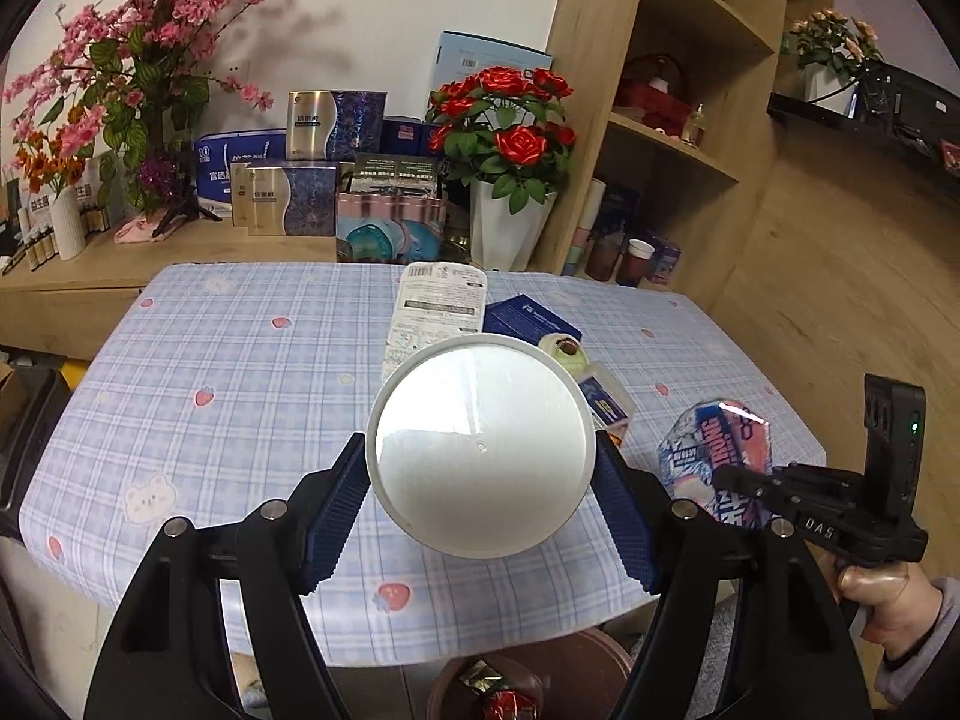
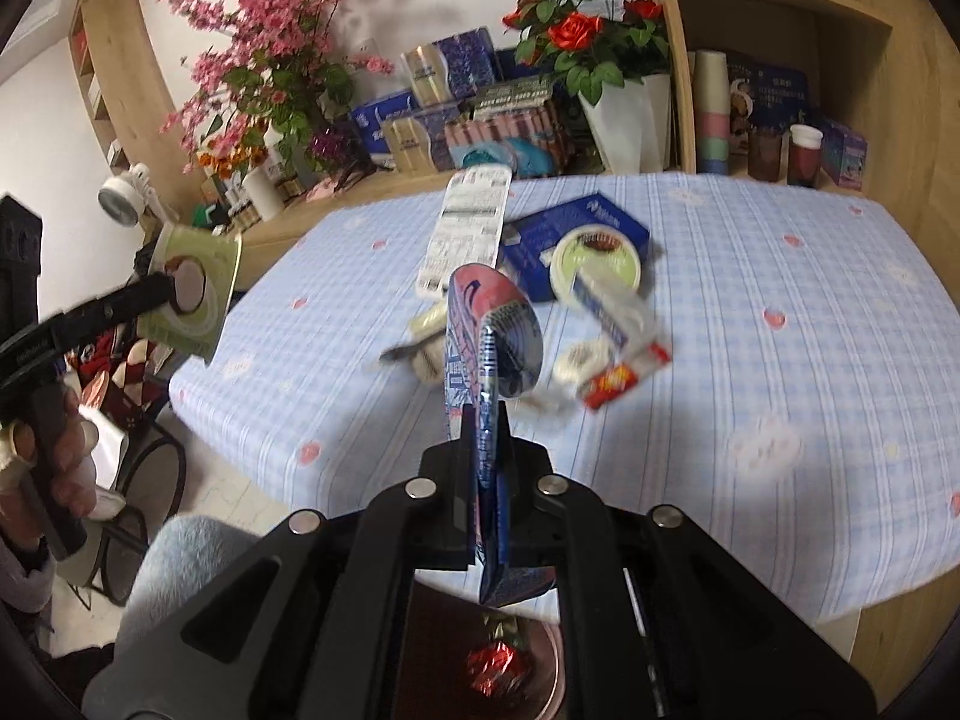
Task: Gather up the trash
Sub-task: 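Lower the wrapper into the brown bin and open the right tool while the left tool carries the tub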
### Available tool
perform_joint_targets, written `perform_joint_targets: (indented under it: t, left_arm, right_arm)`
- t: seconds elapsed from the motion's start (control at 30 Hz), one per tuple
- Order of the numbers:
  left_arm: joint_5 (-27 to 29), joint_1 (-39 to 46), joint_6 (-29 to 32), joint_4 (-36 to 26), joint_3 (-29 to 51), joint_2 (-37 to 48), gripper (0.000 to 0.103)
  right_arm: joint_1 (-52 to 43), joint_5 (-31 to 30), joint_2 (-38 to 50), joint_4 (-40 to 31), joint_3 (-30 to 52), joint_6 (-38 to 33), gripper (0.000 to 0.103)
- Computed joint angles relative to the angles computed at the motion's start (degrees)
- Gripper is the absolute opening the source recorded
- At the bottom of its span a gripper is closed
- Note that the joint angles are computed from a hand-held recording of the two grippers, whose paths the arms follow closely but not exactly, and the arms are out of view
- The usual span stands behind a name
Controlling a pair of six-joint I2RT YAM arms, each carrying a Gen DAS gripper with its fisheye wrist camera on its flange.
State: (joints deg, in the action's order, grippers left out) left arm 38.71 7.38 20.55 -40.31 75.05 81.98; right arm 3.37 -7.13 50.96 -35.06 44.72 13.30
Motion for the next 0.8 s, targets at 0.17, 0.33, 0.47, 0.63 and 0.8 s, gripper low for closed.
perform_joint_targets:
  t: [0.17,0.33,0.47,0.63,0.8]
  left_arm:
    - [0.89,1.24,1.53,-0.18,-5.18,-4.92,0.071]
    - [1.64,2.37,2.57,-0.55,-9.65,-8.62,0.071]
    - [1.73,3.06,3.38,-1.05,-11.26,-10.14,0.071]
    - [1.64,3.7,4.29,-1.89,-11.98,-11.23,0.071]
    - [1.86,4.84,5.56,-2.38,-13.45,-13.02,0.071]
  right_arm:
    - [3.83,1.83,-5.53,-3.36,-4.37,2.35,0.008]
    - [9.08,4.58,-9.55,-6.12,-8.93,5.31,0.008]
    - [12.03,5.66,-11.69,-7.32,-11.89,7.81,0.008]
    - [14.69,6.52,-13.2,-8.2,-13.31,10.02,0.008]
    - [17.25,6.51,-12.83,-7.99,-14.28,11.43,0.008]
